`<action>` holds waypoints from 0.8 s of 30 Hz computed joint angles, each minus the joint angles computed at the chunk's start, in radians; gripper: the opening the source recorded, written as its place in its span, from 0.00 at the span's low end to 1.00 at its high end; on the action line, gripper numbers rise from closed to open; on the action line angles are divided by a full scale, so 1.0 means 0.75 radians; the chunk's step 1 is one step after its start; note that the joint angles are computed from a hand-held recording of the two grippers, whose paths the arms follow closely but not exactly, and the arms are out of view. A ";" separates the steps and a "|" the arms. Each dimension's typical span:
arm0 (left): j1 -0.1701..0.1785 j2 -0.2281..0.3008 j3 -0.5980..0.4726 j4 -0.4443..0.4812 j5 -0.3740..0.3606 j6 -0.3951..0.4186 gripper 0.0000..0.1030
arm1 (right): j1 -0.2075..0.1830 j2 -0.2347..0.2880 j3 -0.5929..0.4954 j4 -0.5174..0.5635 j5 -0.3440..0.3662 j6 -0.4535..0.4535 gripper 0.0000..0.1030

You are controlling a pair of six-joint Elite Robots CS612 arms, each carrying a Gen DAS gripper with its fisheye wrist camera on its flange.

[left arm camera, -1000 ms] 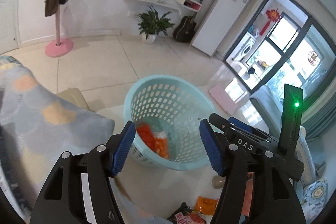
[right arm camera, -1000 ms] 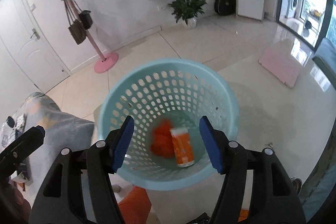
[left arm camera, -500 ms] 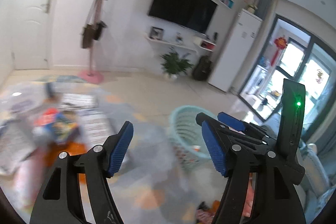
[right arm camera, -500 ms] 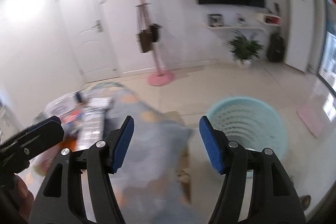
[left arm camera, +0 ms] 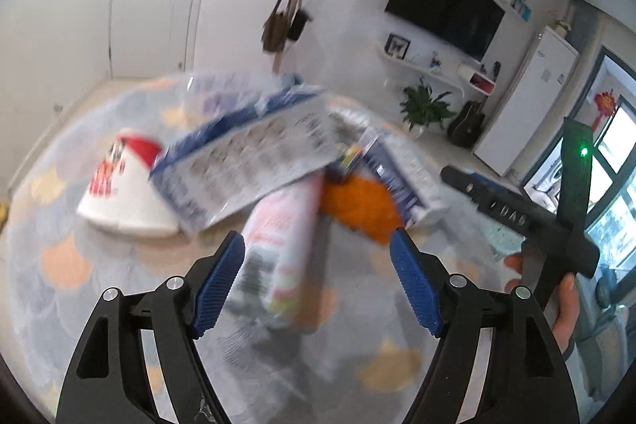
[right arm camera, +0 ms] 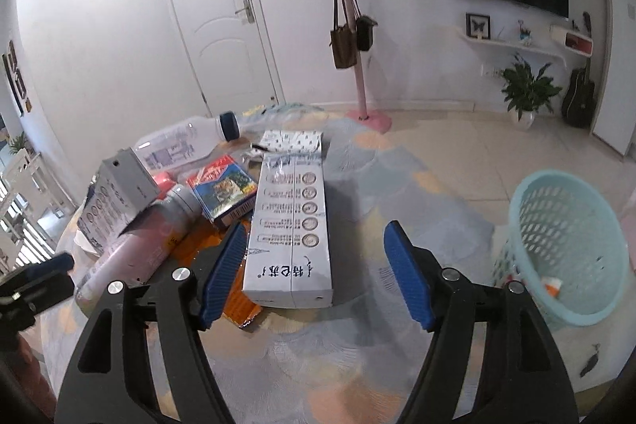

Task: Collect trash
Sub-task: 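Grasp the pink-white bottle with the left tool while the right tool grasps the white milk carton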

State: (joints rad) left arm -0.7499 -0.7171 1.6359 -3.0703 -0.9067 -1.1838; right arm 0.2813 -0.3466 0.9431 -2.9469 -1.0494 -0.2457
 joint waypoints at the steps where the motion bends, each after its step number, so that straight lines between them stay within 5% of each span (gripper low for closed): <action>1: 0.007 0.004 0.002 -0.012 -0.017 -0.011 0.72 | 0.002 0.005 -0.008 0.009 -0.009 0.001 0.66; 14: 0.048 0.040 -0.029 0.009 -0.101 0.014 0.73 | 0.022 0.050 -0.119 0.182 -0.037 -0.045 0.72; 24: 0.105 0.067 -0.151 0.236 -0.235 0.024 0.60 | 0.060 0.102 -0.250 0.336 -0.102 -0.116 0.73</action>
State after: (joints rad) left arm -0.6708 -0.6669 1.5229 -2.8933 -1.0831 -1.1659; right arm 0.3260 -0.2699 0.7556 -2.6950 -1.1262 -0.3330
